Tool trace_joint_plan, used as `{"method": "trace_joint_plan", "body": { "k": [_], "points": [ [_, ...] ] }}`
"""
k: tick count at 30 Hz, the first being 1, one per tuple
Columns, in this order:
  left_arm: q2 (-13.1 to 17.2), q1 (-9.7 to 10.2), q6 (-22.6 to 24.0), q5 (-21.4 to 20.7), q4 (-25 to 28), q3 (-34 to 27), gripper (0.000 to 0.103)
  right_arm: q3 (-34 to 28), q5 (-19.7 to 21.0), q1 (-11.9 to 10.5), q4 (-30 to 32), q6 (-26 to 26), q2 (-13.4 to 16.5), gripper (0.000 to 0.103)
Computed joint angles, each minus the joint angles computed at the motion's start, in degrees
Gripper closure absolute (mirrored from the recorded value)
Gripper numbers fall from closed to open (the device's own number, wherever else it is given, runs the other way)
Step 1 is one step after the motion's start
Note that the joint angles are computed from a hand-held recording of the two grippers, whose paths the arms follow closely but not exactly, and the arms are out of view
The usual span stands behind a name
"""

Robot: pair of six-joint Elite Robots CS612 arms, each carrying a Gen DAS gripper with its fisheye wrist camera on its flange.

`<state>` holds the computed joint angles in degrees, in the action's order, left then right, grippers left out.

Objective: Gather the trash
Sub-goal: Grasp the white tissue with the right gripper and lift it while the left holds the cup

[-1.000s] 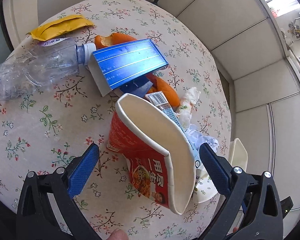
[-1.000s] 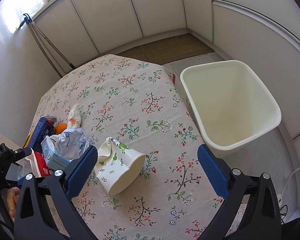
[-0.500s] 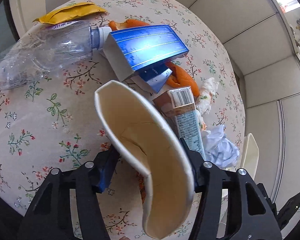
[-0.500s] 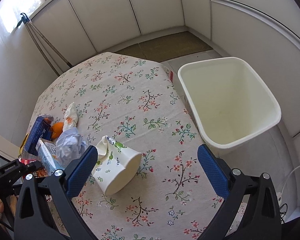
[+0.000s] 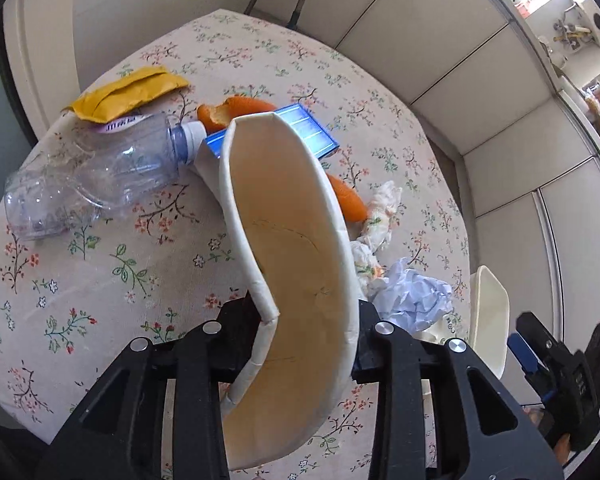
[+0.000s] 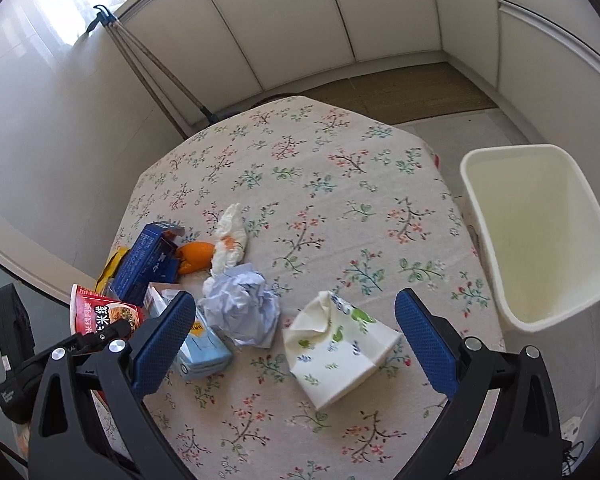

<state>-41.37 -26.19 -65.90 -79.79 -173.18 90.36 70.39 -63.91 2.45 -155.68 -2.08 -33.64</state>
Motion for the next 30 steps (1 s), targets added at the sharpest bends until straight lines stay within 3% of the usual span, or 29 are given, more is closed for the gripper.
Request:
{"method": "trace_joint_plan", "body": {
  "k": [5, 8, 11, 18, 22, 24, 27, 30],
  "points": [
    [-0.57, 0.15, -0.71, 1.20, -4.82, 1.53, 0.070, -9.85, -1.61, 2.75, 10.91, -2.71, 3.91, 0.008],
    [-1.00, 0.18, -0.47, 2.35, -6.29, 2.40, 0.070, -16.85, -1.18, 3.87, 20.85, -2.55, 7.24, 0.019],
    [-1.21, 0.35, -0.06, 2.43, -7.43, 2.88, 0.070, -22.21, -1.75, 4.90, 26.19, -1.04, 10.24, 0.021],
    [-0.71, 1.25, -0.88, 0.02, -8.21, 2.91, 0.070, -28.48, -3.27, 6.22, 30.02, 0.26, 14.35, 0.035],
    [-0.47, 1.50, -0.99, -1.08, -8.34, 2.84, 0.070, -31.80, -3.20, 6.62, 33.53, -0.83, 16.30, 0.050],
    [-0.34, 1.68, -1.40, -1.70, -8.28, 2.74, 0.070, -32.20, -3.60, 6.78, 33.69, -0.89, 16.69, 0.053],
    [-0.23, 1.85, -1.91, -2.32, -8.16, 2.70, 0.070, -32.35, -3.57, 6.84, 33.70, -1.34, 17.02, 0.065],
    [-0.12, 1.94, -1.96, -2.73, -8.01, 2.62, 0.070, -31.61, -3.54, 7.01, 32.30, -2.02, 16.78, 0.069]
  ]
}}
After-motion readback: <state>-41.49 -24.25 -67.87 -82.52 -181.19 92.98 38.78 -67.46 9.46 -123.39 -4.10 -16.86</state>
